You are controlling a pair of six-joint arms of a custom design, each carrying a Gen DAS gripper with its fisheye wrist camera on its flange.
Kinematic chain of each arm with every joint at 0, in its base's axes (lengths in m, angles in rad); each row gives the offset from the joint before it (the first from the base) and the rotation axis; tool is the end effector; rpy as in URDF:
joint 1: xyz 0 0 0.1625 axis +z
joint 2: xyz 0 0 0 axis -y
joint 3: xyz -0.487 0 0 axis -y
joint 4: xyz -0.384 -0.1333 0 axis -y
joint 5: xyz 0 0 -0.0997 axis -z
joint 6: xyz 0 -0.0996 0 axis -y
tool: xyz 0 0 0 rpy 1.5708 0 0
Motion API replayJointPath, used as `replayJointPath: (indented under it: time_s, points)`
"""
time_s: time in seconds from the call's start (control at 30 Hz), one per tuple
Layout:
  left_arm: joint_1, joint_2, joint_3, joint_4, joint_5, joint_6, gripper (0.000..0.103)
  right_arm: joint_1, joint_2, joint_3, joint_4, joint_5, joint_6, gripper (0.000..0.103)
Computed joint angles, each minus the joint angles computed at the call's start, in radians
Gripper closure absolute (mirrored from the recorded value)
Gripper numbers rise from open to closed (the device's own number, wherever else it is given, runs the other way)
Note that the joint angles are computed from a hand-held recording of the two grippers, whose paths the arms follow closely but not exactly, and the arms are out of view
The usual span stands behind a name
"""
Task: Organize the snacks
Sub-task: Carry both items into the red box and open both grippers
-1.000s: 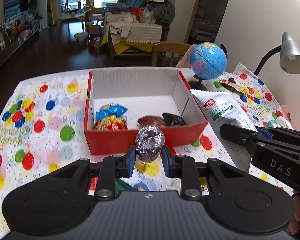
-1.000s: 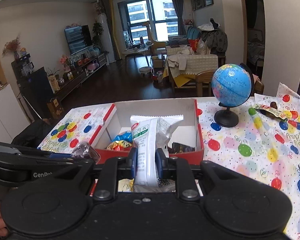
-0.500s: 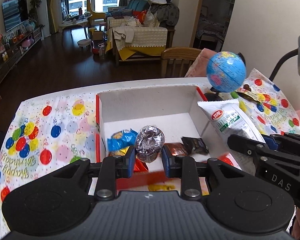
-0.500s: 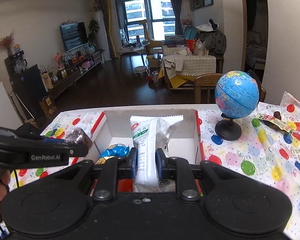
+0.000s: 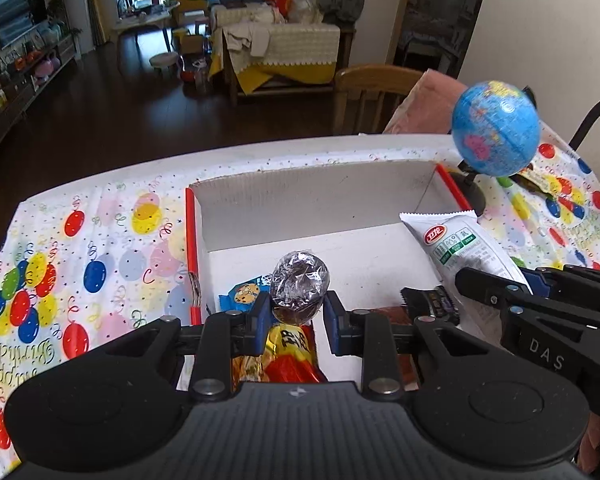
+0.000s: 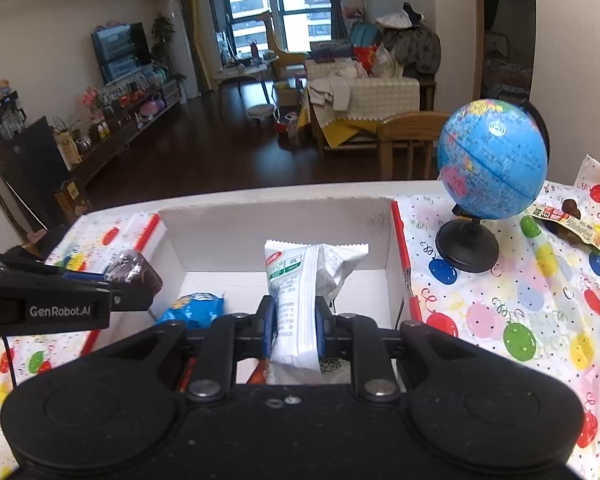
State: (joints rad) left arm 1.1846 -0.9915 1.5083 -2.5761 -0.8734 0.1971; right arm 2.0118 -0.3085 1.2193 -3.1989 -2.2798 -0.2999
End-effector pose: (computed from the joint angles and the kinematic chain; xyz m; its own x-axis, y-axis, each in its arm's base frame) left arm -0.0901 -0.7453 0.3597 -0.7425 0.1695 -0.6480 0.4875 0.8003 -0.3492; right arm 0.4137 -0.7162 0.0156 -0.7353 -0.1411 0.6629 -0.5641 0.6697 -0.4831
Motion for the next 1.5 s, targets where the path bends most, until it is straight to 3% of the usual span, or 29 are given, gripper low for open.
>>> replayJointPath:
  time_s: [0.5, 0.87, 0.93, 1.0, 1.03, 1.5]
  points:
    - [0.059, 0.095, -0.118, 0.133, 0.008, -0.013, 0.076, -0.033, 0.058, -0.101, 0.163, -0.023, 0.042, 0.084]
    - [0.056, 0.093, -0.114, 0.178, 0.023, -0.036, 0.075, -0.028, 0.05, -0.089, 0.178, -0.023, 0.053, 0.076]
    - [0.053, 0.086, -0.104, 0.173, 0.021, -0.038, 0.07, -0.026, 0.045, -0.078, 0.17, -0.023, 0.053, 0.074]
    - [0.049, 0.076, -0.09, 0.157, 0.021, -0.037, 0.049, -0.024, 0.036, -0.062, 0.16, -0.02, 0.049, 0.068]
    - [0.046, 0.07, -0.079, 0.137, 0.018, -0.031, 0.046, -0.021, 0.033, -0.053, 0.15, -0.023, 0.045, 0.067]
    - [-0.009, -0.023, 0.038, 0.05, 0.028, -0.042, 0.037, 0.013, -0.036, 0.082, -0.017, -0.02, 0.015, 0.042]
